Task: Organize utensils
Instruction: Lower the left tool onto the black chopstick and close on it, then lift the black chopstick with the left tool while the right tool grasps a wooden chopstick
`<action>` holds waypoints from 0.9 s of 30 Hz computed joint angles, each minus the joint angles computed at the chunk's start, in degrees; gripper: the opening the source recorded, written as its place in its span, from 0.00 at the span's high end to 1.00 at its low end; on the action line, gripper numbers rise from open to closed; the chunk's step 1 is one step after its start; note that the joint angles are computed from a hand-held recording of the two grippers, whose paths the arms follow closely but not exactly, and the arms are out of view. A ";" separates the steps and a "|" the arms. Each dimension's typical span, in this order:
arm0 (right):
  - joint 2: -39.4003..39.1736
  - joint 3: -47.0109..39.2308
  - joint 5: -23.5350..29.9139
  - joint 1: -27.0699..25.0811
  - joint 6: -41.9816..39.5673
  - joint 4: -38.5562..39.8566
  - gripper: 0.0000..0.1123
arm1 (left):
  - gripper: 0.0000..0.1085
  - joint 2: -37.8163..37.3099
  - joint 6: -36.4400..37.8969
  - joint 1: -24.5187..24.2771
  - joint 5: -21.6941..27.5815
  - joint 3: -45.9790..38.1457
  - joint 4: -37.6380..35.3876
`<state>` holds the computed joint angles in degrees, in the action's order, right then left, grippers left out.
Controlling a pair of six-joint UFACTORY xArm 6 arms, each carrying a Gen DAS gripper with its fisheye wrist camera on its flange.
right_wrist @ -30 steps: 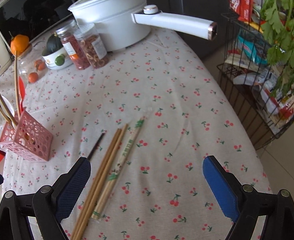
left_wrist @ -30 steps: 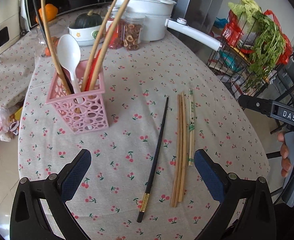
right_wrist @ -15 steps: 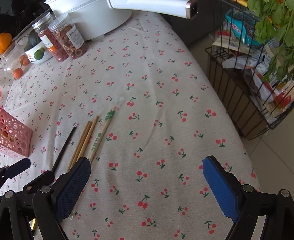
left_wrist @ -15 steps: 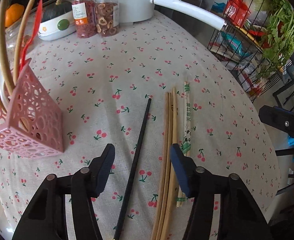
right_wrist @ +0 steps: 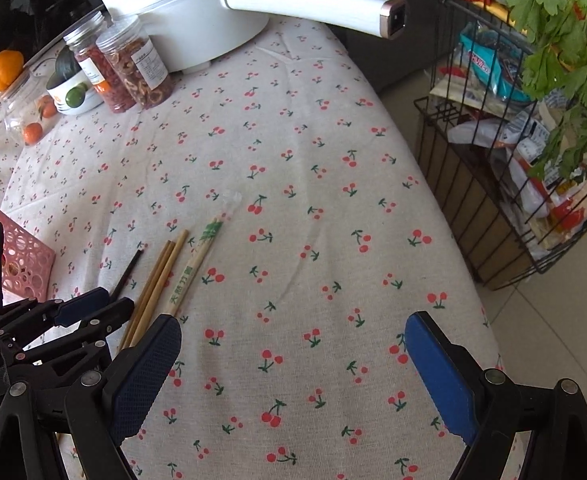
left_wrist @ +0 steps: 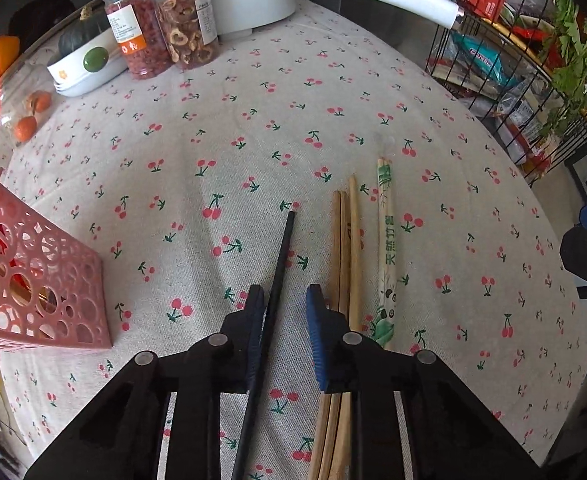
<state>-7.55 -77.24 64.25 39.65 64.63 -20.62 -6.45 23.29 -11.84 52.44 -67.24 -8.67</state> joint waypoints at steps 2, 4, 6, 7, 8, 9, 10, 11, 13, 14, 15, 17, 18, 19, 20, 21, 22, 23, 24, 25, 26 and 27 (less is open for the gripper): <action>0.07 -0.05 0.21 0.07 0.37 0.31 0.16 | 0.94 -0.56 0.29 0.31 0.20 0.39 0.41; 0.07 0.02 0.22 0.13 0.68 0.76 0.16 | 0.94 -1.76 1.15 1.14 0.17 1.27 -0.32; 0.10 0.07 0.29 0.26 0.99 1.05 0.16 | 0.94 -3.57 2.79 2.33 0.56 2.30 -1.98; 0.18 0.01 0.42 0.35 1.14 1.14 0.16 | 0.94 -4.43 3.84 3.00 0.96 2.63 -2.91; 0.34 -0.14 0.58 0.42 1.30 1.24 0.16 | 0.94 -5.28 4.96 3.72 1.51 2.88 -3.90; 0.52 -0.26 0.71 0.50 1.48 1.36 0.16 | 0.95 -6.13 6.18 4.56 2.16 3.04 -5.02; 0.72 -0.39 0.78 0.55 1.69 1.55 0.16 | 0.95 -7.00 7.29 5.38 2.86 3.20 -6.15; 0.94 -0.51 0.75 0.58 1.92 1.78 0.16 | 0.95 -7.85 8.54 6.35 3.66 3.27 -7.34; 1.50 -0.86 0.52 0.57 2.39 2.40 0.16 | 0.95 -9.43 10.97 8.49 5.39 3.20 -10.07; 1.84 -1.13 0.37 0.60 2.62 2.69 0.16 | 0.95 -10.07 12.16 9.69 6.52 2.96 -11.62; 2.30 -1.55 0.27 0.64 2.83 2.92 0.16 | 0.95 -10.68 13.25 10.93 7.48 2.78 -13.23; 3.45 -2.68 0.26 0.87 3.08 3.16 0.16 | 0.95 -11.65 15.20 13.24 8.96 2.55 -15.91; 4.16 -3.40 0.25 1.00 3.01 3.29 0.16 | 0.95 -12.01 15.91 14.30 9.59 2.40 -17.21; 4.95 -4.19 0.22 1.14 2.89 3.44 0.16 | 0.95 -12.23 16.54 15.33 10.41 2.11 -18.51; 5.81 -5.03 0.15 1.26 2.74 3.66 0.16 | 0.95 -12.22 17.19 16.30 11.59 1.56 -19.83; 6.65 -5.82 0.00 1.37 2.57 3.91 0.16 | 0.95 -12.33 17.93 17.30 12.92 1.04 -21.20; 7.33 -6.37 -0.43 1.42 2.52 4.05 0.16 | 0.95 -12.66 18.80 18.25 13.98 0.81 -22.44; 7.84 -6.65 -1.17 1.47 2.85 3.96 0.16 | 0.95 -13.00 19.79 19.05 14.66 0.71 -23.47; 8.28 -6.85 -2.10 1.50 3.31 3.87 0.16 | 0.95 -13.35 20.90 20.00 15.26 0.64 -24.46; 8.50 -6.71 -3.45 1.37 3.68 3.98 0.16 | 0.95 -13.59 21.89 21.02 15.93 0.48 -25.49; 8.60 -6.32 -5.21 1.12 3.90 4.39 0.18 | 0.95 -13.62 22.73 22.12 16.75 0.19 -26.49; 8.81 -6.09 -6.81 0.86 3.94 4.98 0.21 | 0.95 -13.51 23.32 23.16 17.63 -0.16 -27.45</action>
